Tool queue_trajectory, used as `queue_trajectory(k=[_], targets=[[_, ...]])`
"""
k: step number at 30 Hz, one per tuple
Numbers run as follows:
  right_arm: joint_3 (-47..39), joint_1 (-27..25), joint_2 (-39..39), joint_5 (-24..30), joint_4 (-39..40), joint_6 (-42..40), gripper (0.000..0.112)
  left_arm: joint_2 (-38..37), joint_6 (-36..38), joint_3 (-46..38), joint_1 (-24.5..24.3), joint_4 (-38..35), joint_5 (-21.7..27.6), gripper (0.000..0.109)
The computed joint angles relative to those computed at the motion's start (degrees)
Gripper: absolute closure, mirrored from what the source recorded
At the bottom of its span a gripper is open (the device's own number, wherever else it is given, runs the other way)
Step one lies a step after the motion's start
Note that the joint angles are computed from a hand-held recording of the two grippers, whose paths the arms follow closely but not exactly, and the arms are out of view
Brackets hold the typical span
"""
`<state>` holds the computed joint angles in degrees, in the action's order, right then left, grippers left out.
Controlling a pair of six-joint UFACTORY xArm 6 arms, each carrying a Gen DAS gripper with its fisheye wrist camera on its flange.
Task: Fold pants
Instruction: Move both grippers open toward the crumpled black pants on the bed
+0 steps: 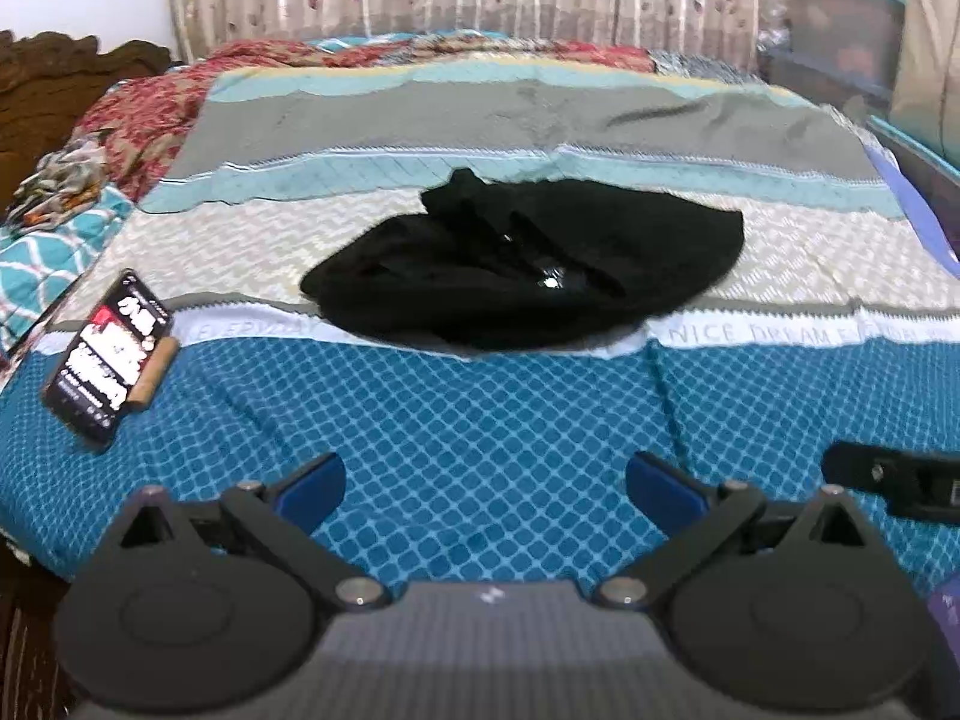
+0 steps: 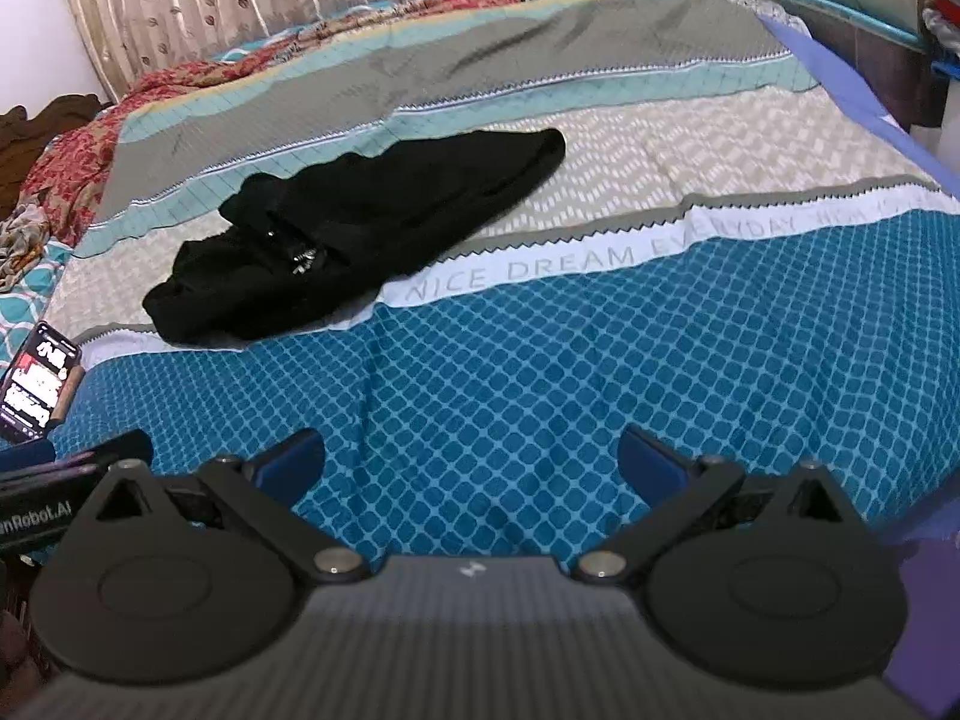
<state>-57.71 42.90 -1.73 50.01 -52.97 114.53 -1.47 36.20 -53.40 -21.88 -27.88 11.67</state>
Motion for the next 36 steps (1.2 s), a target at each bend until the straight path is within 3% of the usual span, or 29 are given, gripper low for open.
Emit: queue_trajectory(k=[7,17,36], targets=[[-1.1,-1.6,2.0,-3.0,3.0,-4.9,0.009,2.5,-2.3,-2.0,0.5,2.3,2.0,0.006],[0.7,-3.4,1.9,-5.6,3.4,-3.7,0.009,6.2,-9.7,-5.3,0.7,10.8,5.8,0.006],[-0.5,-3.8,2.9,-5.8,3.4,-3.9,0.009,6.5,-10.9,-5.4,1.5,11.5,5.1,0.006]])
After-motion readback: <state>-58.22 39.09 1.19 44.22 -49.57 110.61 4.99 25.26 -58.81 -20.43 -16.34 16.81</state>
